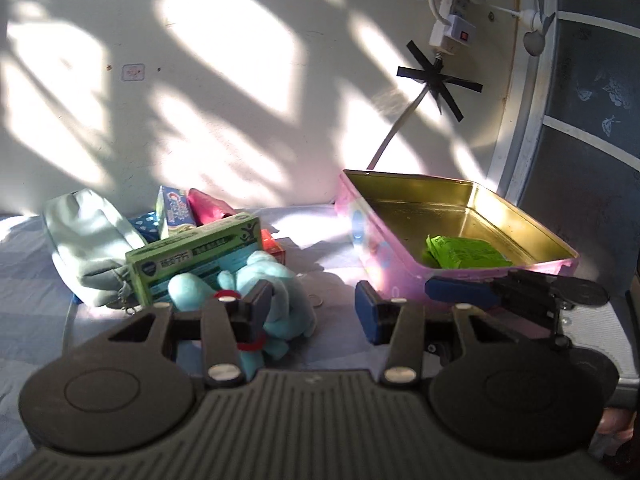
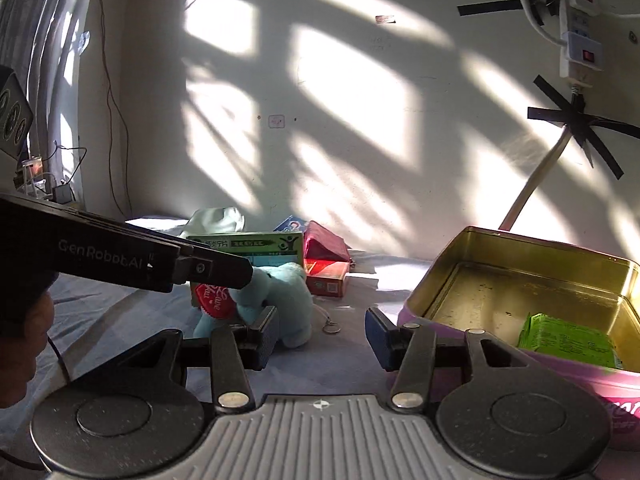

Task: Organize objects
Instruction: 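Grasp the teal teddy bear with the right gripper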

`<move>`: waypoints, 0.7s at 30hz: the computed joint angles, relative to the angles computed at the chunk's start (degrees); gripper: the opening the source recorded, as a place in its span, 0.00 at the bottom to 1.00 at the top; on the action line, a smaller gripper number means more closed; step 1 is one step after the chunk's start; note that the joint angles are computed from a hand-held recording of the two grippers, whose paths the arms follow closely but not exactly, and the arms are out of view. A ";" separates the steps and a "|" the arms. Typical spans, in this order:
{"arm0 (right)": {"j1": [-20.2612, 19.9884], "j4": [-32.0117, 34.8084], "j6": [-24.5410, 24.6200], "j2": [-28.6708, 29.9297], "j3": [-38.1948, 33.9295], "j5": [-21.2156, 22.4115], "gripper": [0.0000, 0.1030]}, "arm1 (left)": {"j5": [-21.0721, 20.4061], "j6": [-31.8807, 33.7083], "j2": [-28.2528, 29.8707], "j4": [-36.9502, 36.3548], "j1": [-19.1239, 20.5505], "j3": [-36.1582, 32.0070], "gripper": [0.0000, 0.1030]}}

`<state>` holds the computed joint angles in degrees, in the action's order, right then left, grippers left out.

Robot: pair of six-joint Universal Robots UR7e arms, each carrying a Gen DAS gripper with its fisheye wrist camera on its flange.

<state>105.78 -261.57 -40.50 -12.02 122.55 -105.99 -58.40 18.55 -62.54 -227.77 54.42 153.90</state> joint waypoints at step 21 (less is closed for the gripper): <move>-1.32 32.48 7.15 -2.30 -12.37 1.05 0.94 | -7.69 -8.02 -3.22 19.03 14.81 -9.80 0.58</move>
<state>104.46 -229.09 -33.34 -14.32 110.19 -104.94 -66.09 10.53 -65.76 -208.74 69.23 144.11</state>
